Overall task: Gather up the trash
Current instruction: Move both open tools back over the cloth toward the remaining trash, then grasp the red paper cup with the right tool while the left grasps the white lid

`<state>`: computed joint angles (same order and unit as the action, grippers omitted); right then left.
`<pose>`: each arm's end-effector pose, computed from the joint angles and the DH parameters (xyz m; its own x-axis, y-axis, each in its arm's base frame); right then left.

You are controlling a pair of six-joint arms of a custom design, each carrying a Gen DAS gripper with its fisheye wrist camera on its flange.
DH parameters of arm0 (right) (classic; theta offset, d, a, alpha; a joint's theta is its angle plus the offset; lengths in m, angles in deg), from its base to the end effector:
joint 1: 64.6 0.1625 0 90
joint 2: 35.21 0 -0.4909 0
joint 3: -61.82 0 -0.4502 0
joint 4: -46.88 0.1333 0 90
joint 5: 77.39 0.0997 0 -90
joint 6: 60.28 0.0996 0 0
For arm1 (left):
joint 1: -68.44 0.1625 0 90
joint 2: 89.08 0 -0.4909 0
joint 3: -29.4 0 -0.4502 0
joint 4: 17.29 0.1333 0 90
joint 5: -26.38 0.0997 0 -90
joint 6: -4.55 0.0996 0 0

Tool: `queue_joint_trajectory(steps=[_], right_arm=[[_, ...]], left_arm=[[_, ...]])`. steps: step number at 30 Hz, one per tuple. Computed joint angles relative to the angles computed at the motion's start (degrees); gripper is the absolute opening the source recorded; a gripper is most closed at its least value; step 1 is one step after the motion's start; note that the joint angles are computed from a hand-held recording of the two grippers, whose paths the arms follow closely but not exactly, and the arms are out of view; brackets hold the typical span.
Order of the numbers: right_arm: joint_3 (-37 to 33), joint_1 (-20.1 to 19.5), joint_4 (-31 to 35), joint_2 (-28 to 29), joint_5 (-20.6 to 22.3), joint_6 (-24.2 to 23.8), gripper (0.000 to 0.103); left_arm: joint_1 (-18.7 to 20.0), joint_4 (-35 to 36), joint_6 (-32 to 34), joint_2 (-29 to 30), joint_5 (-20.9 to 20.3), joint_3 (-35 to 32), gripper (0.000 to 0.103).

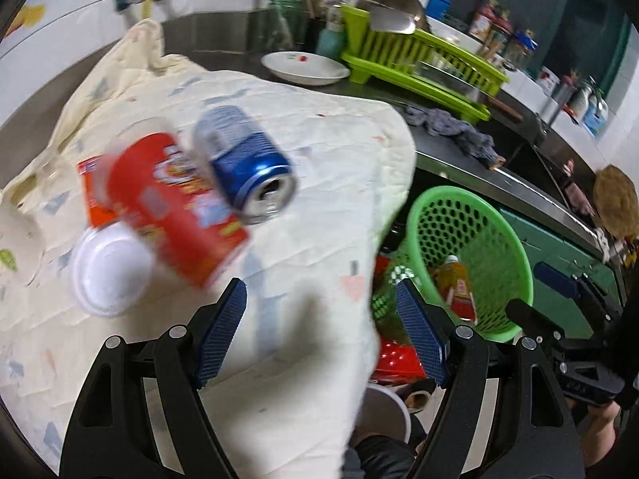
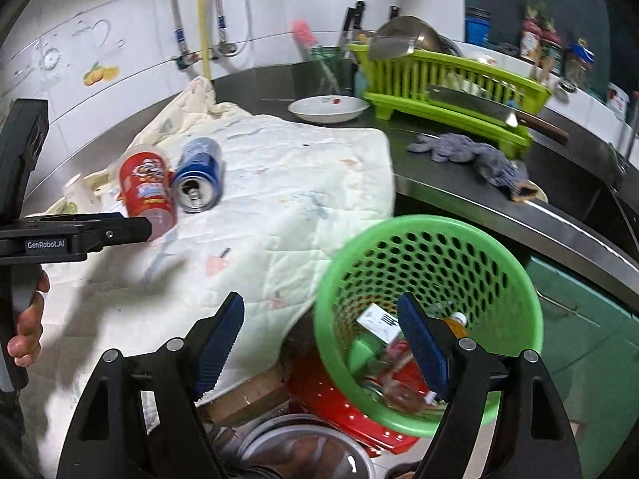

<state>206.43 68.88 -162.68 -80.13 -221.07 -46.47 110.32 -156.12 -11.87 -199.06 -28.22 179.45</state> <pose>0.3039 -0.2433 0.0438 -0.7548 -0.0399 0.6547 -0.4809 0.7125 -0.5109 -0.0867 -0.3343 0.2690 -0.7930 0.3391 -0.5061 0.5335 0.7878 -0.3079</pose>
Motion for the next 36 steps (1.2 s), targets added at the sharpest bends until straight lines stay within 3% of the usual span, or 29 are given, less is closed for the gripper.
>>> queue_joint_trajectory(steps=[15,23,36], right_arm=[[-9.53,0.36,4.40,4.68,5.82,-6.10,0.079],[-14.79,-0.50,7.32,7.43,8.62,-9.93,0.079],[-25.33,-2.93,13.56,12.72,15.36,-16.05,0.079]], left_arm=[[5.94,5.61,1.27,-8.47,6.22,-1.44,0.076],[10.02,5.25,3.89,-10.36,9.93,-2.93,0.076],[17.48,0.97,7.67,-9.19,10.86,-4.92,0.076]])
